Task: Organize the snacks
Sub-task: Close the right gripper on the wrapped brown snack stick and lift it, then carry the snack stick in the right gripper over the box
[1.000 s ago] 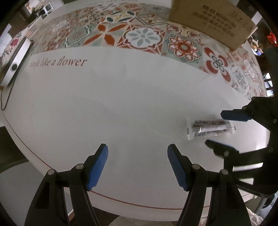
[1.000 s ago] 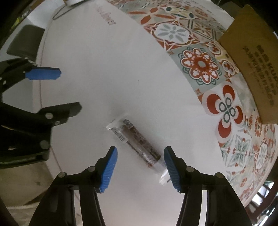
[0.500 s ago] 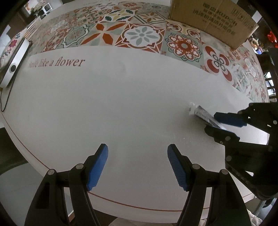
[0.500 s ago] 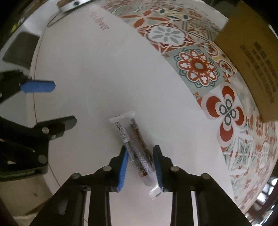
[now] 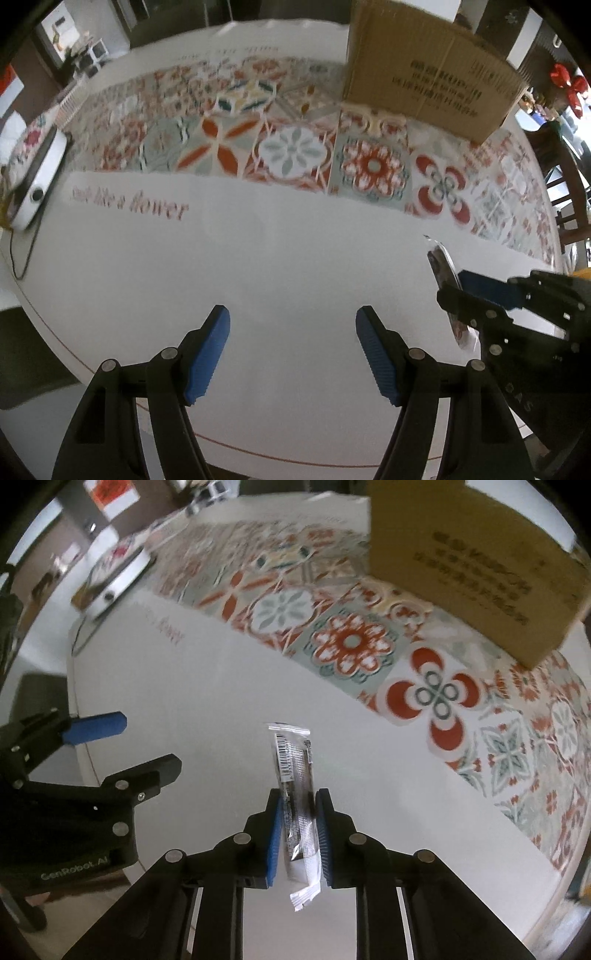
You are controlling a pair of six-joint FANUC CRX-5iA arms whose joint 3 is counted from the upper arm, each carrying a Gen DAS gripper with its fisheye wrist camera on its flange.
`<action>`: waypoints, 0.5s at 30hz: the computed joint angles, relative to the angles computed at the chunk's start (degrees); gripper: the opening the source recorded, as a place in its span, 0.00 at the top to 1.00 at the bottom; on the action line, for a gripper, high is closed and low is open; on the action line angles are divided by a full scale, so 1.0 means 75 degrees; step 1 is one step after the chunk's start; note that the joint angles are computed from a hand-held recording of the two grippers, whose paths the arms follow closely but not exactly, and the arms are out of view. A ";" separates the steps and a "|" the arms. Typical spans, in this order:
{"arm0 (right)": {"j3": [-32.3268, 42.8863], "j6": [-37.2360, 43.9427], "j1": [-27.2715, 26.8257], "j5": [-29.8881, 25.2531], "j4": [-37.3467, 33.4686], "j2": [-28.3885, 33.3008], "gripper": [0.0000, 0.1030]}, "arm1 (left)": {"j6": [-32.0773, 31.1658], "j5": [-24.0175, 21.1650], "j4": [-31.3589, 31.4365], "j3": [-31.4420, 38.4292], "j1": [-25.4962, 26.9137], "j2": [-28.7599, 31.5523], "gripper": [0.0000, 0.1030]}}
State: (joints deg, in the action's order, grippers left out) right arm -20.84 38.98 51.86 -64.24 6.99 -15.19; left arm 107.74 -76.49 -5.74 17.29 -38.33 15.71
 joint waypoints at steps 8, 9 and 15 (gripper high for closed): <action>-0.0152 -0.1372 -0.0097 0.0286 0.1153 -0.0389 0.82 | -0.0526 0.0405 0.0040 0.0763 -0.0007 0.0123 0.32; -0.0180 -0.1582 -0.0058 0.0248 0.1369 -0.0473 0.82 | -0.0567 0.0452 0.0054 0.0842 -0.0006 0.0148 0.32; -0.0249 -0.2671 -0.0062 0.0156 0.2622 -0.0641 0.87 | -0.0904 0.0750 0.0006 0.1683 -0.0021 0.0502 0.32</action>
